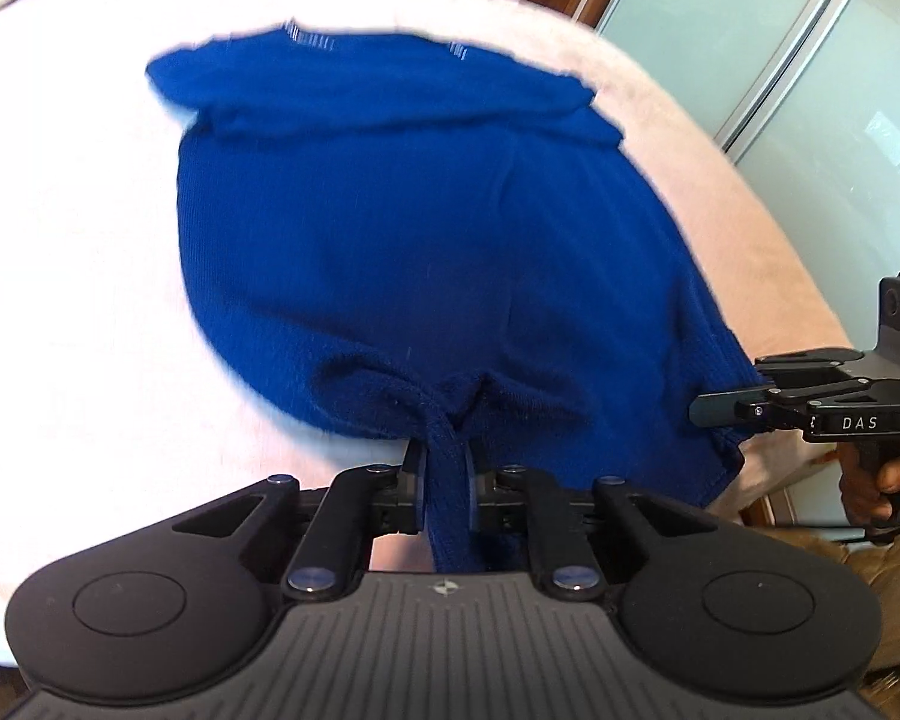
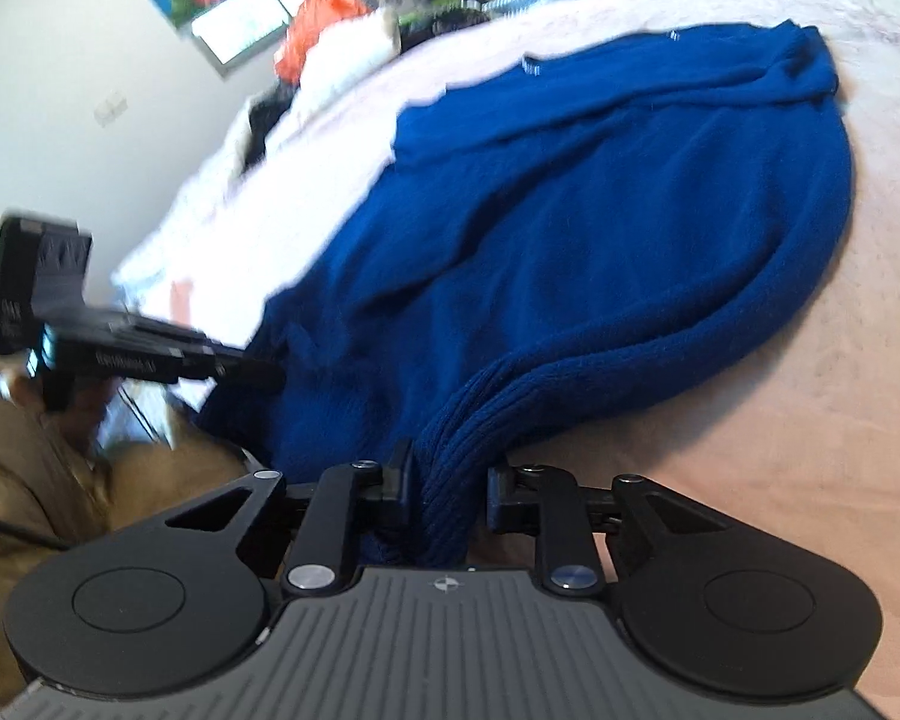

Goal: Fold small clothes
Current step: 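Grasp the sweater hem with both grippers, then lift the hem with both grippers and fold it toward the collar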

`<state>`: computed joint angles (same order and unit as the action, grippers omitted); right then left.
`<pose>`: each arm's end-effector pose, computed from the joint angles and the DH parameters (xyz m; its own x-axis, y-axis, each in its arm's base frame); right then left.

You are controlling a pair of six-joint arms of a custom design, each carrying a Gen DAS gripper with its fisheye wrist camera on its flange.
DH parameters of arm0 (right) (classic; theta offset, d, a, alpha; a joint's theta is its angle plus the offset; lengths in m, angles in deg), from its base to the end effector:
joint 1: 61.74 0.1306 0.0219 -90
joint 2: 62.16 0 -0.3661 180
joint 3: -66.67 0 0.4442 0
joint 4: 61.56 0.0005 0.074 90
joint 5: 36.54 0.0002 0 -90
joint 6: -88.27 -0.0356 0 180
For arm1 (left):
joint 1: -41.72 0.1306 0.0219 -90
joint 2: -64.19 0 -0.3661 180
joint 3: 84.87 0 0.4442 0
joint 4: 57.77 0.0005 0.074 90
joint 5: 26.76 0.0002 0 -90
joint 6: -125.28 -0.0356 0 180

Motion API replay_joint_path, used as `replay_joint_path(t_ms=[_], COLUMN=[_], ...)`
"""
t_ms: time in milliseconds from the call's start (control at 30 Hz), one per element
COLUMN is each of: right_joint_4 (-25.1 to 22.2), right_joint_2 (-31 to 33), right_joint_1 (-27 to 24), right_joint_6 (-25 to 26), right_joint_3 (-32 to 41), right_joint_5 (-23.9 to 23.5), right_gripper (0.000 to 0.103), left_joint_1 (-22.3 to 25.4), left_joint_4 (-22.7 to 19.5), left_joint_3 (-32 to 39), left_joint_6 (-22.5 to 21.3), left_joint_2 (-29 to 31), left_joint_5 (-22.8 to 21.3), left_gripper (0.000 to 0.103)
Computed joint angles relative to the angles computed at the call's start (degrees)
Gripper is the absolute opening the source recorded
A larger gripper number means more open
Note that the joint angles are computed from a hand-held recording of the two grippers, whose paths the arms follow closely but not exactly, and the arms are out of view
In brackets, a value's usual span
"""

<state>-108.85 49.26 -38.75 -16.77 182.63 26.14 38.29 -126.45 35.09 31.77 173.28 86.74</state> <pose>0.6160 0.2785 0.4347 -0.7740 -0.0780 -0.6283 -0.4726 0.7315 0.4914 0.6325 -0.0526 0.4700 -0.8268 0.1058 -0.5524 0.3181 0.8979 -0.3042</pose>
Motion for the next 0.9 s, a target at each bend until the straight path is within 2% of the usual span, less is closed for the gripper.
replay_joint_path(t_ms=[133, 300, 533, 767, 900], right_joint_4=[4.5, 7.8, 7.1, 6.8, 6.0], right_joint_2=[-0.5, 1.8, 8.4, 13.7, 16.7], right_joint_1=[-0.6, -1.2, -2.4, -2.7, -2.6], right_joint_6=[-1.8, -3.1, -5.0, -7.7, -8.6], right_joint_3=[0.1, 3.7, 12.7, 18.9, 22.7], right_joint_5=[-0.3, 0.9, 4.1, 8.3, 10.0], right_gripper=[0.023, 0.023, 0.023, 0.023, 0.023], left_joint_1=[-0.4, -1.7, -3.1, -3.9, -4.9], left_joint_4=[4.8, 9.7, 15.3, 14.0, 13.7], left_joint_3=[0.4, 3.5, 7.9, 15.1, 17.2], left_joint_6=[1.1, 3.3, 5.1, 7.0, 6.1], left_joint_2=[-0.4, 1.6, 5.2, 10.5, 12.3], left_joint_5=[-2.0, -7.5, -15.5, -20.5, -24.9], left_gripper=[0.012, 0.012, 0.012, 0.012, 0.012])
